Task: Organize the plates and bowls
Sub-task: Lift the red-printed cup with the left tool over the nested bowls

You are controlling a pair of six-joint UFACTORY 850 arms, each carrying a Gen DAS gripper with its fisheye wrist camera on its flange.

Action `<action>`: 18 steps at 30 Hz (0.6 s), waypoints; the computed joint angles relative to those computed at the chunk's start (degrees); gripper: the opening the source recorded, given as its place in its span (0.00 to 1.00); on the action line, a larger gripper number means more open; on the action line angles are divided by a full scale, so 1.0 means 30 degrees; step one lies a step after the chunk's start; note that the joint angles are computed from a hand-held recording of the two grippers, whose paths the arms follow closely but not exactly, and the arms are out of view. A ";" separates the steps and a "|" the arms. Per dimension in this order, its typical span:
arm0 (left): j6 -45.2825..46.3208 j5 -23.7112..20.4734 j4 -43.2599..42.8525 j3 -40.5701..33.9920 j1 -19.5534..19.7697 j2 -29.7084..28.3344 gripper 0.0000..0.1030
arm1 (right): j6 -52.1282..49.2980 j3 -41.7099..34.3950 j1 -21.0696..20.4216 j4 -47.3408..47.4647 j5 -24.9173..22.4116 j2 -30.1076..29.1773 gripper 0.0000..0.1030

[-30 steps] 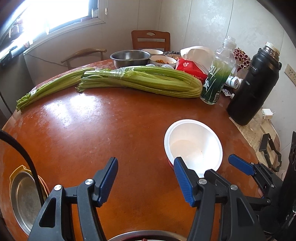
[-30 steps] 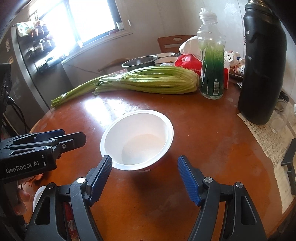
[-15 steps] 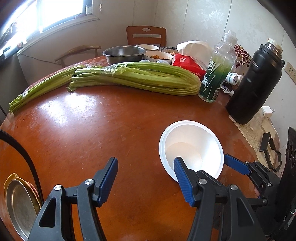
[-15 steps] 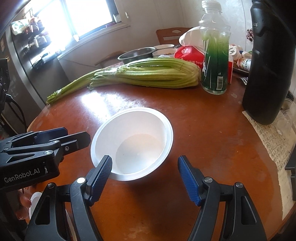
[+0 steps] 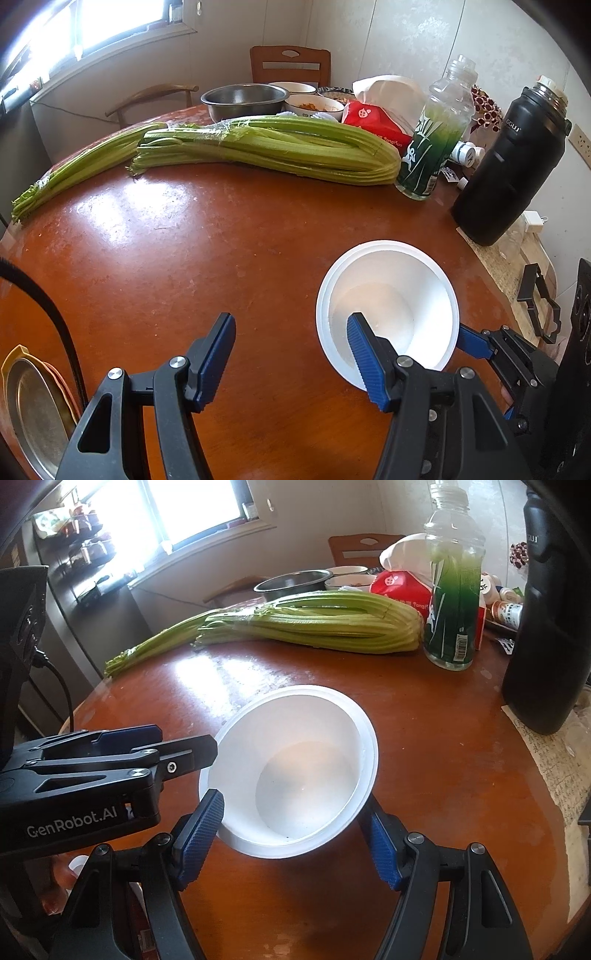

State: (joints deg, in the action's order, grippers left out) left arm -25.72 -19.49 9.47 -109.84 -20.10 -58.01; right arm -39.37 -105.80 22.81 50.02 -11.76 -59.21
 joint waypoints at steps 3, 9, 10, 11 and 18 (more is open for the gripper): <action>0.1230 -0.0384 -0.1390 -0.0390 0.0071 -0.0283 0.61 | -0.1632 -0.0003 -0.0006 0.1668 -0.0532 -0.0026 0.73; 0.3398 -0.0685 -0.3742 -0.0627 0.0184 -0.0535 0.61 | -0.3429 -0.0057 0.0067 0.3420 -0.1237 -0.0078 0.73; 0.3963 -0.0756 -0.4391 -0.0658 0.0224 -0.0571 0.61 | -0.3608 -0.0079 0.0087 0.3598 -0.1321 -0.0094 0.73; 0.4745 -0.0825 -0.5232 -0.0678 0.0271 -0.0608 0.61 | -0.3719 -0.0122 0.0113 0.3705 -0.1466 -0.0120 0.73; 0.7586 -0.0710 -0.8264 -0.0278 0.0427 -0.0477 0.60 | -0.5873 0.0399 0.0340 0.5597 -0.1262 0.0261 0.74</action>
State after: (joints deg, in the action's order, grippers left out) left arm -2.96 -21.62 -15.33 -110.67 -18.82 -59.45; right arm -56.99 -104.60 23.83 66.81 -15.55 -58.43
